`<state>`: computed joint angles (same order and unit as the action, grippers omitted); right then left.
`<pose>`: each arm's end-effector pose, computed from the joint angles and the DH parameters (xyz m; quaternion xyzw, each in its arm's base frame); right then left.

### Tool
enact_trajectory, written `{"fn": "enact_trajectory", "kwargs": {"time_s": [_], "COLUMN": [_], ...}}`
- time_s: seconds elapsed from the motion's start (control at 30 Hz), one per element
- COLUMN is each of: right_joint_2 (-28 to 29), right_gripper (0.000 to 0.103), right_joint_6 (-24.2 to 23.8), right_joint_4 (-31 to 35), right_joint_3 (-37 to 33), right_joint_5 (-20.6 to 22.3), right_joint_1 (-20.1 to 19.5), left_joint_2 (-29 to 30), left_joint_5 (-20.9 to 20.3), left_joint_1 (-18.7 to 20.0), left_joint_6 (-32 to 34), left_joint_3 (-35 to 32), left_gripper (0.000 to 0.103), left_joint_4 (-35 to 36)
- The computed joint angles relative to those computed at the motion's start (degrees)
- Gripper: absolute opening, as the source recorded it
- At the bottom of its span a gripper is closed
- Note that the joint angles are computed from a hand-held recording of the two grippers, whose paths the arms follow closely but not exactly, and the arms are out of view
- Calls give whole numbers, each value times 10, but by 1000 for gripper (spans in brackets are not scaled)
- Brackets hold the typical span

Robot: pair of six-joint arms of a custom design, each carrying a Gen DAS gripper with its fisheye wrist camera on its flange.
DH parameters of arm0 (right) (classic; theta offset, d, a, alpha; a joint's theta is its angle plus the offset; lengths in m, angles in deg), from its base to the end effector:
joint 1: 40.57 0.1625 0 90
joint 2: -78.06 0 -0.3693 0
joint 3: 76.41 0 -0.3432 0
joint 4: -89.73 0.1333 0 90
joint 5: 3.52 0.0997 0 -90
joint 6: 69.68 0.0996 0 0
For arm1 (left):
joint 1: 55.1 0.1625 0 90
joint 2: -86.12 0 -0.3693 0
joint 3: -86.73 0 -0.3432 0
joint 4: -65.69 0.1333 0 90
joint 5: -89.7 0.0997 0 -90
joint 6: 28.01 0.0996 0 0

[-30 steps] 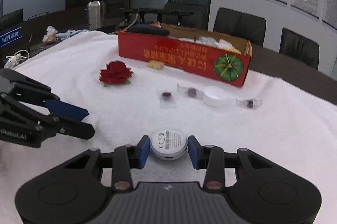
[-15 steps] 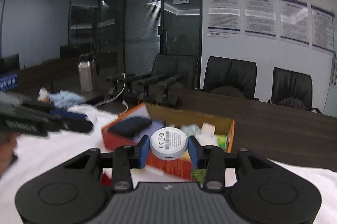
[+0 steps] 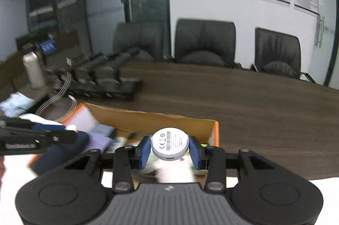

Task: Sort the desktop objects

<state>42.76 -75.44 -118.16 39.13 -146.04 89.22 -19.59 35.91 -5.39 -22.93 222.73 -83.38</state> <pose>0.3460 -0.3307 0.0506 0.1970 -0.8379 0.3993 0.3158 -0.0619 -0.3702 0.3225 0.2838 0.8792 -0.3162 0.2155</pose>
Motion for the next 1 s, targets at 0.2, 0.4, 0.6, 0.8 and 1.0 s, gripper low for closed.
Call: {"fn": "enact_trajectory", "kwargs": {"time_s": [0.2, 0.4, 0.6, 0.8, 1.0], "right_joint_2": [49, 96, 68, -14, -82], "right_gripper": [38, 39, 53, 62, 72], "right_joint_6": [-41, -84, -28, 84, 184], "right_joint_4": [20, 17, 27, 116, 225], "right_joint_3": [-67, -117, -98, -49, 1], "right_joint_5": [-19, -27, -5, 12, -5], "right_joint_1": [-66, -93, -85, -43, 13], "left_joint_2": [150, 162, 122, 40, -92], "left_joint_5": [6, -29, -10, 38, 127], "left_joint_1": [63, 85, 62, 7, -83], "left_joint_6": [44, 42, 5, -82, -201], "left_joint_3": [-43, -62, -63, -65, -31], "left_gripper": [29, 64, 78, 102, 103], "left_joint_4": [-125, -100, -61, 78, 242]}}
